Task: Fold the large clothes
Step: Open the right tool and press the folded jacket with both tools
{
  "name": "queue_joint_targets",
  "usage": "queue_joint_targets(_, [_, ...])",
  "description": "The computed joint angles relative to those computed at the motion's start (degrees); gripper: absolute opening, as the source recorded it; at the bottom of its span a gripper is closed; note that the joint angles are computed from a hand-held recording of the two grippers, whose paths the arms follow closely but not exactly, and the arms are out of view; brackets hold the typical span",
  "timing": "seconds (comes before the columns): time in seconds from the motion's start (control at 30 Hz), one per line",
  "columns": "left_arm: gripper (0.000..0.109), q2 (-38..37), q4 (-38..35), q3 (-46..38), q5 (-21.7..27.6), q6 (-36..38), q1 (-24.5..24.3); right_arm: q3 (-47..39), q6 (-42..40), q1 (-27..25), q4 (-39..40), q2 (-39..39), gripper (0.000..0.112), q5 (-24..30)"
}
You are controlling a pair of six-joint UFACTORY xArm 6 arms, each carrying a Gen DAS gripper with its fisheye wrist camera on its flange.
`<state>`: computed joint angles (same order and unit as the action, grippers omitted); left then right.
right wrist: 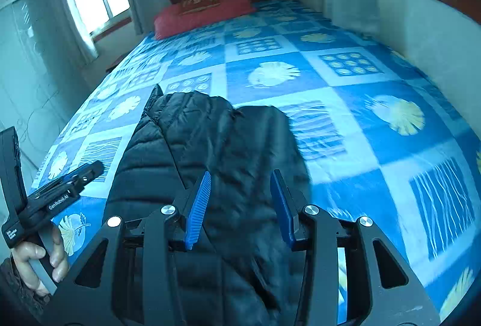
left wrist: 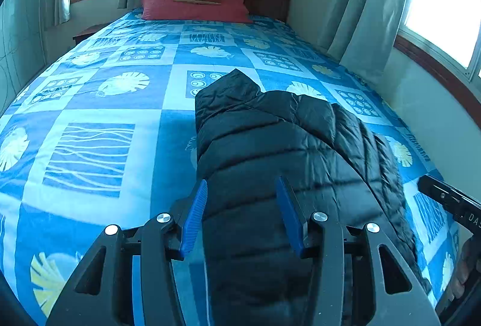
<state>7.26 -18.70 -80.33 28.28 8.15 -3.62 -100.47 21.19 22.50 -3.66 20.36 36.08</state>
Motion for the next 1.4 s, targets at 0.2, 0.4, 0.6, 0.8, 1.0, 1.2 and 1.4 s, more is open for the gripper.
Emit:
queue_joint_targets(0.2, [0.048,5.75,-0.06,-5.35,3.53,-0.55,-0.61,-14.81,-7.86,-1.52,4.18,11.68,0.04,10.18])
queue_joint_targets(0.4, [0.05,9.56,4.79,-8.41,5.43,-2.36,-1.53,-19.17,-12.06,-3.14,11.56,16.85,0.038,13.58])
queue_joint_targets(0.6, [0.05,11.17,8.82,-8.67,4.63,-5.8,-2.26,-10.11,-11.78,-2.69,11.09,13.95,0.038,3.7])
queue_joint_targets(0.8, [0.051,6.74,8.59,-5.59,5.13,-6.17,-1.55,-1.19,-9.61,-2.45,9.63,6.73,0.038,-1.67])
queue_joint_targets(1.0, [0.052,-0.76,0.69,2.92,4.34,-3.93,-0.16,12.36,-11.67,-1.59,11.46,-4.03,0.039,-6.0])
queue_joint_targets(1.2, [0.053,-0.7,5.37,5.69,1.65,-4.35,-1.83,16.43,-11.59,-1.24,12.56,-4.42,0.04,-7.47])
queue_joint_targets(1.4, [0.053,-1.61,-5.58,4.11,7.56,0.78,1.29,20.06,-13.44,-3.04,20.55,-9.12,0.046,-9.65])
